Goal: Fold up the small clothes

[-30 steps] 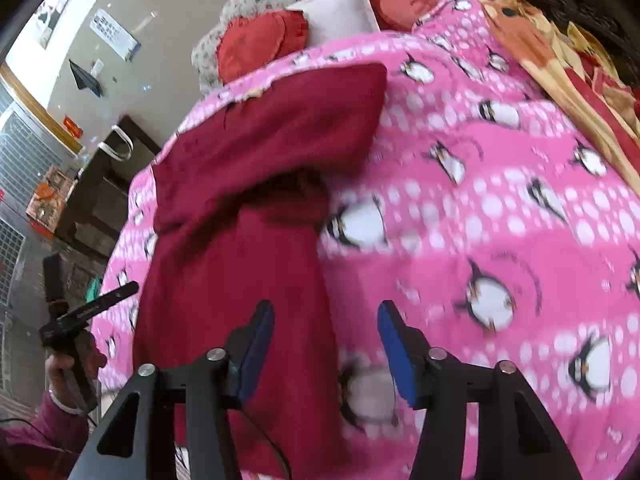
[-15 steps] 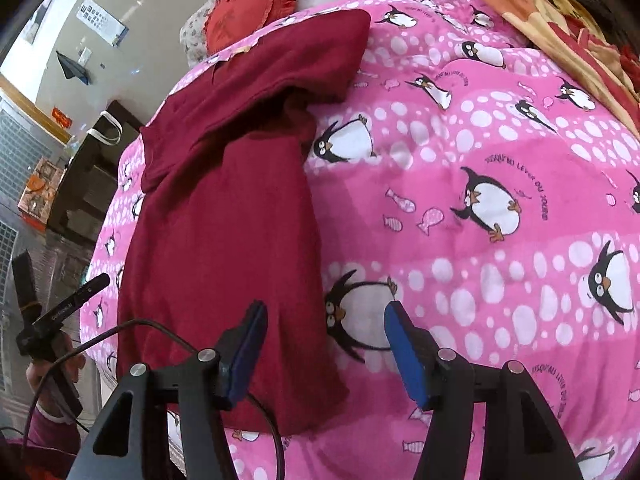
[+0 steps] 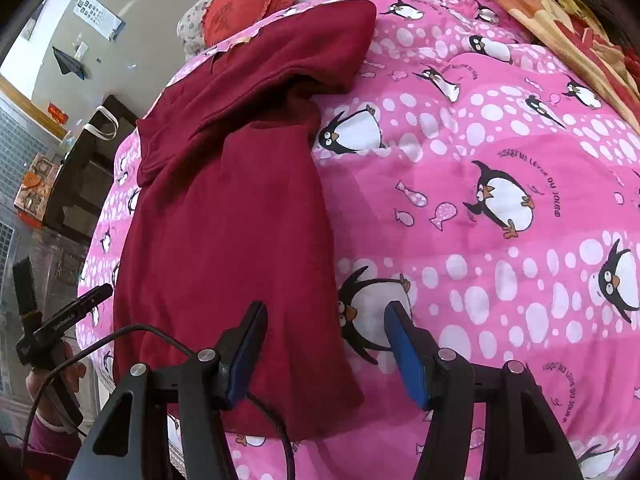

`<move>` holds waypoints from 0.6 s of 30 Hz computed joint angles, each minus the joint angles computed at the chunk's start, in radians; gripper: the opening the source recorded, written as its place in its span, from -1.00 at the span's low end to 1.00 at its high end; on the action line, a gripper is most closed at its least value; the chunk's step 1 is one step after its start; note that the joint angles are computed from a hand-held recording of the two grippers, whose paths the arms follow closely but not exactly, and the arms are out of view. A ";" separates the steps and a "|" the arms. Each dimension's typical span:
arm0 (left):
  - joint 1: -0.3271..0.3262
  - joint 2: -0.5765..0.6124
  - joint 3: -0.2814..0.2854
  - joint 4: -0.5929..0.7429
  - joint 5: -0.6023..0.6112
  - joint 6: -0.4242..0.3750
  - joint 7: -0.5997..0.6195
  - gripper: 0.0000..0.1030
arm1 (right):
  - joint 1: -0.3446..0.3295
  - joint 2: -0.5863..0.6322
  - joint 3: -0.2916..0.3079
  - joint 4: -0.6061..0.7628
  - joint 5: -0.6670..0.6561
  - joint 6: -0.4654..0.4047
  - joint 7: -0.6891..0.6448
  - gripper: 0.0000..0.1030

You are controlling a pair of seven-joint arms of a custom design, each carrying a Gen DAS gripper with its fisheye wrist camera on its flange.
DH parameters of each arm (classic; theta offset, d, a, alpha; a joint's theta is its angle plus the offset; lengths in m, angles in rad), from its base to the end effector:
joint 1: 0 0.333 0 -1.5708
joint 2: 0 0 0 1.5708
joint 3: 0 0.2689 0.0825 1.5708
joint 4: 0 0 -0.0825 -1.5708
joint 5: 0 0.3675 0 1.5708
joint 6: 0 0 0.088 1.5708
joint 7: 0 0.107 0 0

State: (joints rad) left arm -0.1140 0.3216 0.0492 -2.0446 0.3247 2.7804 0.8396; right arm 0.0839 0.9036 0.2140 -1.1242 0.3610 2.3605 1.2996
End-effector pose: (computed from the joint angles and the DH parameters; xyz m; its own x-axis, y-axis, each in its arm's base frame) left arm 0.5991 -0.0540 0.2932 0.3565 -0.9320 0.0657 -0.8328 -0.3489 -0.4299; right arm 0.7272 0.1739 0.2847 0.2958 -0.8737 -0.3862 -0.9183 -0.1488 -0.3668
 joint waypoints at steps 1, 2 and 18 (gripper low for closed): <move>0.002 0.001 -0.001 0.001 -0.004 0.000 0.003 0.06 | 0.001 0.003 -0.001 0.005 -0.002 -0.003 0.002 0.13; 0.004 0.002 -0.003 0.002 -0.008 0.000 0.006 0.06 | 0.003 0.008 -0.002 0.013 -0.004 -0.008 0.004 0.13; 0.020 0.013 -0.022 0.017 -0.067 -0.017 0.060 0.06 | 0.013 -0.003 0.001 -0.016 -0.027 0.027 -0.070 -0.31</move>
State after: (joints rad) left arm -0.0938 0.3349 0.0271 -2.0279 0.2578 2.7631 0.8999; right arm 0.0967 0.9006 0.2148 -1.1404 0.3340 2.3875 1.2295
